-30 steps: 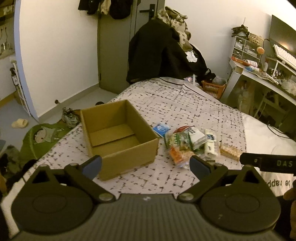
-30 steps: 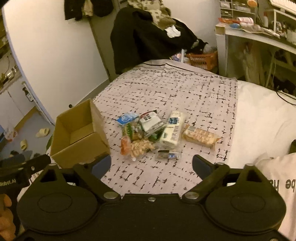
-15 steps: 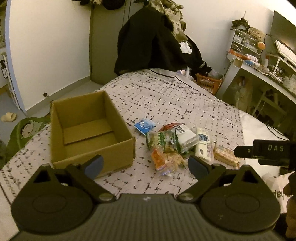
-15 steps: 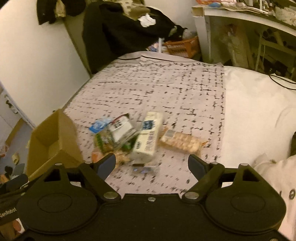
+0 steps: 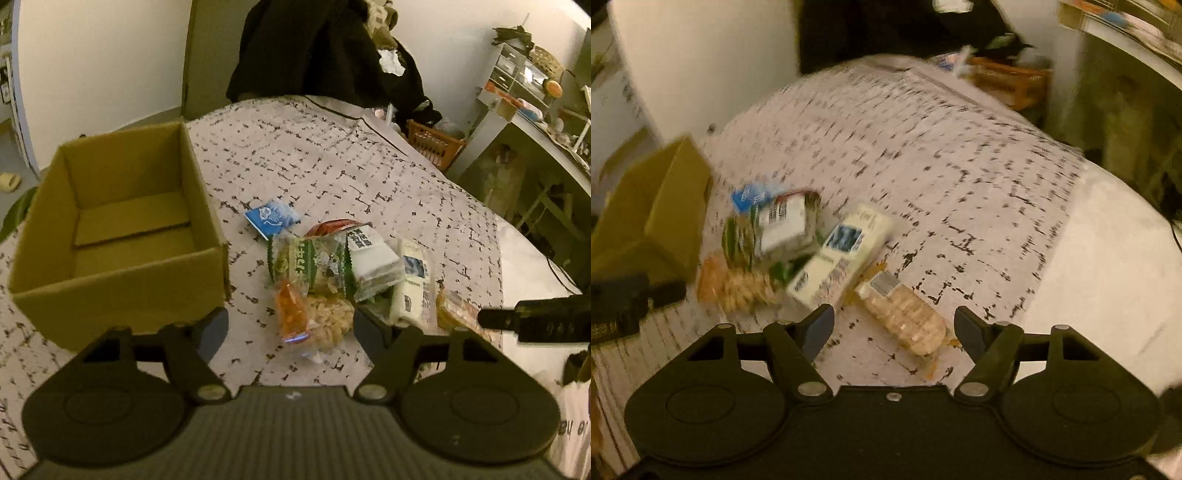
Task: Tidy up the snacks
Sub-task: 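Reach the right tool to the wrapped bread roll and grasp it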
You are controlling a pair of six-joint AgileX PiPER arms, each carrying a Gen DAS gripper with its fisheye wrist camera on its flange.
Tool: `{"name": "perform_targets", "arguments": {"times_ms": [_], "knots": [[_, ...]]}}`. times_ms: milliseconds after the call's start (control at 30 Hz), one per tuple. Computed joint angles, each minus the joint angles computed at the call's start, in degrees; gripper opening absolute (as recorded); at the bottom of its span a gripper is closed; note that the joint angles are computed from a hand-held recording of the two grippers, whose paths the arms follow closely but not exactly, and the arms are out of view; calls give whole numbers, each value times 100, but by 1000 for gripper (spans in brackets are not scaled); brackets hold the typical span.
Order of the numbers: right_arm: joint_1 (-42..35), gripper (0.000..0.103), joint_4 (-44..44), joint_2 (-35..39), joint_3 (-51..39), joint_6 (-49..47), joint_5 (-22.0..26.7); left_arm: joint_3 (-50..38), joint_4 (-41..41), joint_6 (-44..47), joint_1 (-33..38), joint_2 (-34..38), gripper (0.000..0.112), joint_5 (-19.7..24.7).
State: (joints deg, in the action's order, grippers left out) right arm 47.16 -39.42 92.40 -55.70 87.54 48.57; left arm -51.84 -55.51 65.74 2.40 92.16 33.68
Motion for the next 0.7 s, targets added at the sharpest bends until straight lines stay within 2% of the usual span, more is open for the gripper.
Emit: {"name": "perform_targets", "arguments": {"times_ms": [100,167,233,333,400,533,600,700], "knots": [[-263,70,207,187,16,-737,-191,3,-142,71,-167,191,73,-191],[-458,70,297,223,127,-1057,-514,-39,-49,-120,-308,359,73,-328],[-529,70,301,375,84,-1417,-533,-44,-219,-168,-324,513,73,-367],[-651,70,396,466,98,-1898,-697,-195,-271,-470,-246,828,73,-131],[-696,69,419,543,98,-2166,-782,-186,-457,-450,-232,922,72,-140],[-917,50,501,597,202,-2457,-1036,-200,-693,-377,-269,1009,64,-163],[-1002,50,548,575,308,-2520,-1246,-273,-591,-601,-302,1083,54,-207],[-1019,42,610,559,336,-2720,-1335,-359,-789,-595,-224,1224,41,-2]]}}
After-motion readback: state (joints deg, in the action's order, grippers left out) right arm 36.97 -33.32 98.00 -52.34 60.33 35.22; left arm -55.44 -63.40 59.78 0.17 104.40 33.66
